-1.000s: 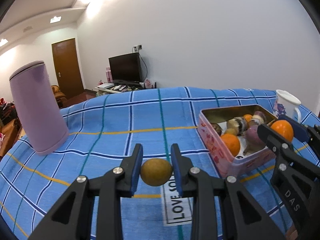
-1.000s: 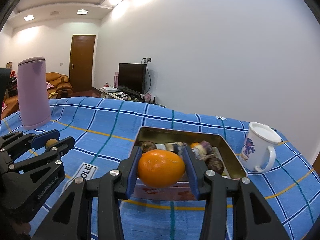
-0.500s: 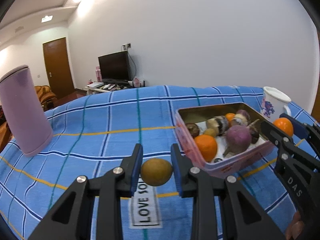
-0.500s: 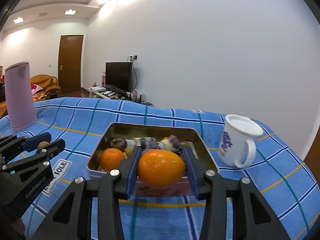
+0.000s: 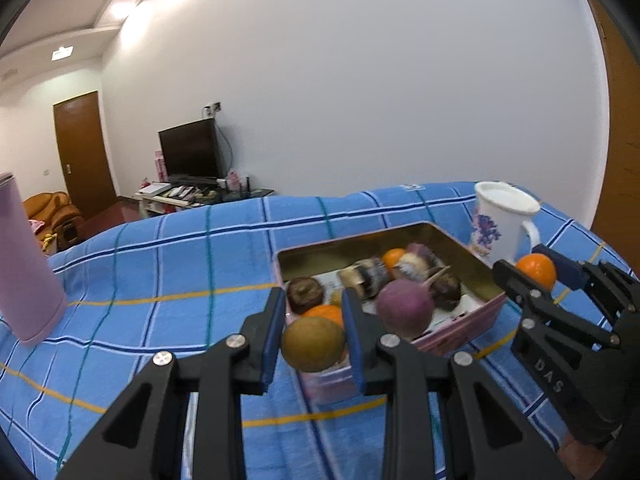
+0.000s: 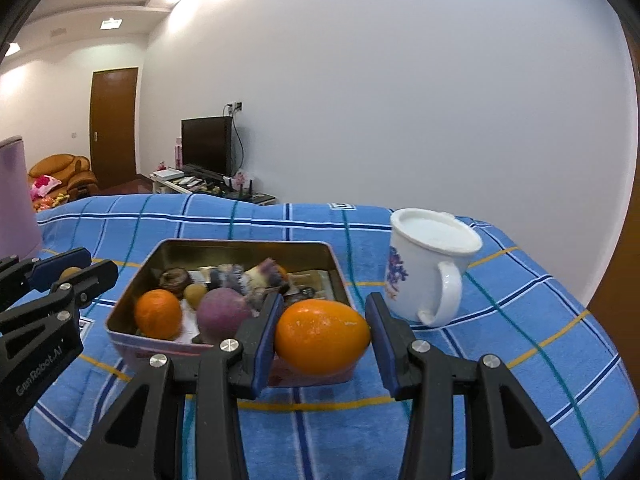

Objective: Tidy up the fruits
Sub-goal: 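Lower the mandarin and tan fruit into the tin box with both tools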

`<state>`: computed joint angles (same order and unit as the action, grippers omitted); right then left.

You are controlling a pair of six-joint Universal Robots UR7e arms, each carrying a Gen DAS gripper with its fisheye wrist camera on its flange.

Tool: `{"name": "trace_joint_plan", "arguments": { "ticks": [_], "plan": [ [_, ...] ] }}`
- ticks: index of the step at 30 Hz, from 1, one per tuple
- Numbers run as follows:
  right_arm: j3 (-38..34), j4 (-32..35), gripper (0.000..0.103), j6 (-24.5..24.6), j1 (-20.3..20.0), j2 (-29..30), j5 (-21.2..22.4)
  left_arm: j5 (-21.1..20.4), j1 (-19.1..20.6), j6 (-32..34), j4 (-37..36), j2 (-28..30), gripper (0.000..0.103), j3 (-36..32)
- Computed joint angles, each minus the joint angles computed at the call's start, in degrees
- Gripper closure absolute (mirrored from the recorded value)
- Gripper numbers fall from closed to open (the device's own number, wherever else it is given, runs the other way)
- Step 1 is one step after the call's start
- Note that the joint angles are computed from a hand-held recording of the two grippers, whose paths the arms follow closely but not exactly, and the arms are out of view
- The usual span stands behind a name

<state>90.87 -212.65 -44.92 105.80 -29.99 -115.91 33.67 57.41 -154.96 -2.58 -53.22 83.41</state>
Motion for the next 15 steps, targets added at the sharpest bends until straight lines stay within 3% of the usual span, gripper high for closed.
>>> {"name": "trace_joint_plan", "arguments": {
  "ticks": [10, 15],
  "plan": [
    [-8.2, 2.7, 0.058, -3.4, 1.5, 2.6, -1.7, 4.1, 0.9, -3.0, 4.2, 3.6, 0.073, -6.8],
    [-12.1, 5.0, 0.058, -0.5, 1.5, 4.3, -1.6, 5.1, 2.2, -4.5, 5.8, 5.3, 0.073, -10.5]
  ]
}}
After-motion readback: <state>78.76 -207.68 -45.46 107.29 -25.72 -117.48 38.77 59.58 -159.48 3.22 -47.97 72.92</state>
